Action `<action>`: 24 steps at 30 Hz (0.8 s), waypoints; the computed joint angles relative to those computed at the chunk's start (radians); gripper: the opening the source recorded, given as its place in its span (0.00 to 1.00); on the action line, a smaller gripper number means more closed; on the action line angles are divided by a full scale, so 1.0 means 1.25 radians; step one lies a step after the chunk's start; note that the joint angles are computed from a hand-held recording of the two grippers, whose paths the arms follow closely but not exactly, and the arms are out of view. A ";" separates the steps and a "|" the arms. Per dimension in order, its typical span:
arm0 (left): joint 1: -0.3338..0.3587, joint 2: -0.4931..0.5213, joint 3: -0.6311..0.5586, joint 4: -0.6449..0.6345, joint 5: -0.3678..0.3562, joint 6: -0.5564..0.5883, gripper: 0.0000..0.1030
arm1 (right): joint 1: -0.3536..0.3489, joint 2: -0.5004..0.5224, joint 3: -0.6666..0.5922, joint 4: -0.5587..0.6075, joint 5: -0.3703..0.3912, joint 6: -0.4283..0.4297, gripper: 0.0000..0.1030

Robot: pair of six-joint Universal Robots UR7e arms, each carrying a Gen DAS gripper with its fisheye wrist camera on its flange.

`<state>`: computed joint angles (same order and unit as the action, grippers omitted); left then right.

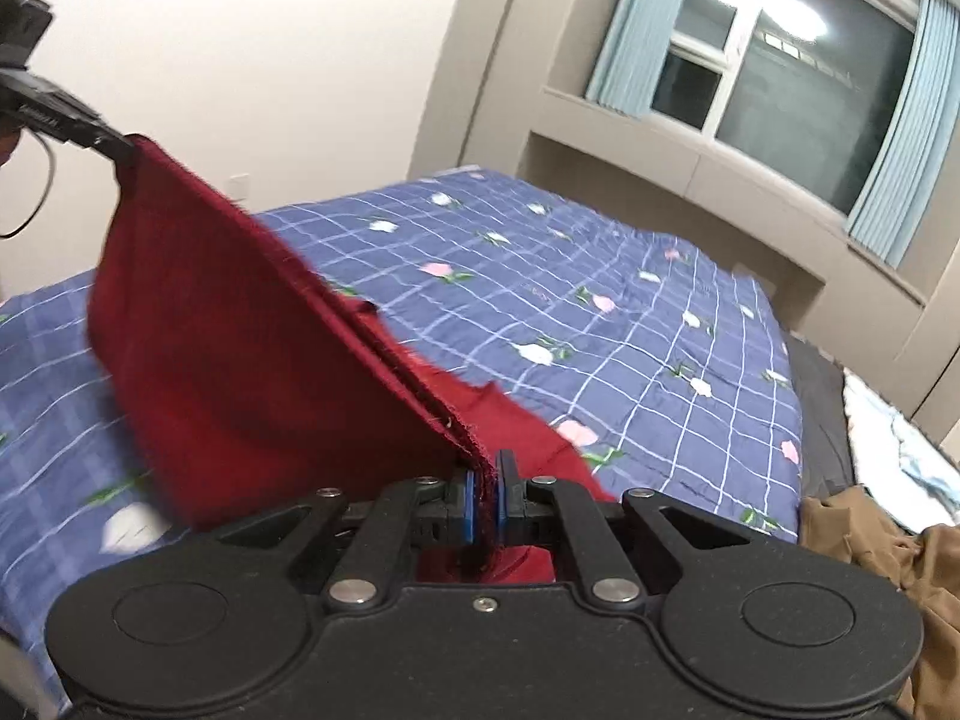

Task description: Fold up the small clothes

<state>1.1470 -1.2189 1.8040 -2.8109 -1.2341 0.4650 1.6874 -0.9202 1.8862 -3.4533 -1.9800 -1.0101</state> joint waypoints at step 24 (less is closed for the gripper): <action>0.129 0.510 -0.581 0.179 0.173 -0.126 0.06 | -0.103 0.359 -0.601 0.383 -0.093 0.067 0.08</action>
